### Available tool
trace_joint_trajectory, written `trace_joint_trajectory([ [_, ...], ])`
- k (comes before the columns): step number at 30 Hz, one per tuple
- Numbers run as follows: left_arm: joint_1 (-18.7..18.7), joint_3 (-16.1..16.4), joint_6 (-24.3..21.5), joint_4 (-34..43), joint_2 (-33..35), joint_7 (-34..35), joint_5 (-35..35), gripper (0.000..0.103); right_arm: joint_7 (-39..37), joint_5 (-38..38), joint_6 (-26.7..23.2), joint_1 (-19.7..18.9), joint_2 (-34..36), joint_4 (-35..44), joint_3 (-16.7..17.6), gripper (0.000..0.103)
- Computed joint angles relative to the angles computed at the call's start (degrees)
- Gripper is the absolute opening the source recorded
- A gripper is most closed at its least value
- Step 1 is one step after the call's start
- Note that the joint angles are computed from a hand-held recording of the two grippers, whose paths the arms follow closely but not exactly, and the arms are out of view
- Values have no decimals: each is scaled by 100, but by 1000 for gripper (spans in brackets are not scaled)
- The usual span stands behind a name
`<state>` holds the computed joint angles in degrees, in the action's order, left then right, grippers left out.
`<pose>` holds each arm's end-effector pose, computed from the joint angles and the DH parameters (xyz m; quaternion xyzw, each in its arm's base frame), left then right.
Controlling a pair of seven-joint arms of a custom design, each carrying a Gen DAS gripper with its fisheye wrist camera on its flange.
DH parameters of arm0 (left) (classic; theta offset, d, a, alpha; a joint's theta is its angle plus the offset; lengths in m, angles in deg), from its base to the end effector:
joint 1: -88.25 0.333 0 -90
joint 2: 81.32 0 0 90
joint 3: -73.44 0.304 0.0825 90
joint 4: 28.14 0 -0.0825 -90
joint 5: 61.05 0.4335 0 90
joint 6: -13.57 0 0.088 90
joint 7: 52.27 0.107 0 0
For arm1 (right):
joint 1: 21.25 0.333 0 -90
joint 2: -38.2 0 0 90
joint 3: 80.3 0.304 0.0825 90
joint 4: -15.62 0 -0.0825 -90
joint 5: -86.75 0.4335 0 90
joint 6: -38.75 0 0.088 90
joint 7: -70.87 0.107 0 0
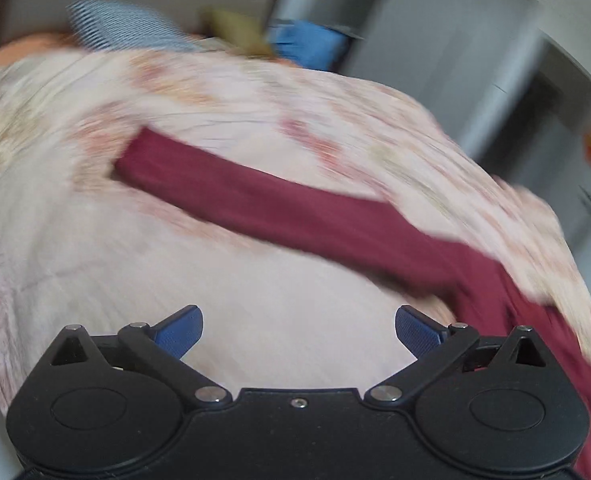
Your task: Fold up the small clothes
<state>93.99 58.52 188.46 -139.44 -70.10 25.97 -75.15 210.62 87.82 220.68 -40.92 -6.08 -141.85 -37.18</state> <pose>0.6820 -0.0813 0.4573 -0.7226 0.5278 -0.4094 0.1781 0.4074 0.1791 0.4727 -0.4867 0.6952 -0.3133 0.4262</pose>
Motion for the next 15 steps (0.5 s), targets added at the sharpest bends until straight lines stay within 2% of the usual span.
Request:
trace_joint_trajectory([
  [2, -270, 521, -203, 561, 423, -885, 425, 102, 16, -27, 264, -387, 423, 304, 246, 103],
  [5, -482, 1036, -416, 1304, 994, -1876, 1038, 102, -179, 35, 577, -854, 1102, 742, 597, 103],
  [7, -653, 1377, -491, 1728, 1316, -2471, 1451, 102, -334, 85, 641, -1192, 1465, 1015, 918, 103],
  [10, -1017, 1958, -562, 2115, 1593, -3366, 2089, 97, -614, 129, 687, -1662, 1918, 1361, 1393, 103],
  [12, -1133, 2169, -698, 2403, 1768, -3825, 2370, 92, -796, 174, 699, -1901, 2157, 1518, 1650, 103],
  [13, -1183, 2245, -706, 2485, 1820, -4056, 2487, 90, -879, 206, 701, -1997, 2261, 1584, 1758, 103],
  [15, -1284, 2405, -757, 2686, 1951, -4478, 2745, 67, -1022, 286, 702, -2152, 2416, 1673, 1942, 103],
])
